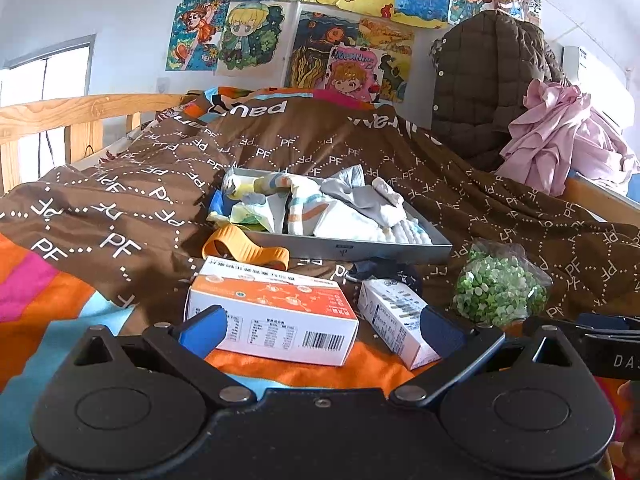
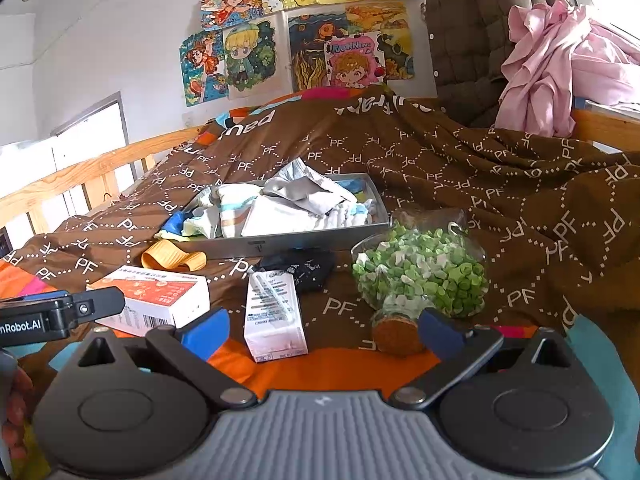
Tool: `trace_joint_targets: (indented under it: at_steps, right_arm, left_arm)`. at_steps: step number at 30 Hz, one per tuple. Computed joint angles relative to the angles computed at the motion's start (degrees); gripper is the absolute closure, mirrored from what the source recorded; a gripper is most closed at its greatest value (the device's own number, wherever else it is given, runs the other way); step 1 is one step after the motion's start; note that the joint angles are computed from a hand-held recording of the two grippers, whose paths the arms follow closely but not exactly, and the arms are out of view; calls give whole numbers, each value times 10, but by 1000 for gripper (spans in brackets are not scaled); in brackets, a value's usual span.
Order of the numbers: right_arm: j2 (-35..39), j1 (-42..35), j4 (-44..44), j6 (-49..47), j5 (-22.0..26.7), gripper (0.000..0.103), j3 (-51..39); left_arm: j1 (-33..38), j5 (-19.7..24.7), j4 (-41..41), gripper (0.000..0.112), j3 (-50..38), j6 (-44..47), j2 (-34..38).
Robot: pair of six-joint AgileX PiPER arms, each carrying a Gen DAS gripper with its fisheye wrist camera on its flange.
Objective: Organize soft objects
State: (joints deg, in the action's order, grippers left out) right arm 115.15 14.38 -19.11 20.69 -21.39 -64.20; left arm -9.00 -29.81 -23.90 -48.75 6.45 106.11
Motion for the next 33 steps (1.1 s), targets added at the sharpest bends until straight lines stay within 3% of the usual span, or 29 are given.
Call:
trace_joint_targets:
  at_steps: [8,23,29,33]
  right_arm:
    - [11,12,-1,-2,20,0,-32]
    - [69,30,-102,72,78,0,-170]
    - [103,40,-171,143,108,0,-241]
    - [126,47,-269,238,130,0,-288]
  left_arm:
    - [17,0,6,10,-14,-4,7]
    - [52,-1,21,10,-67,0,29]
    - [70,6,41,10,-98,-2,46]
    - [84,13,56,10,-120,-12,60]
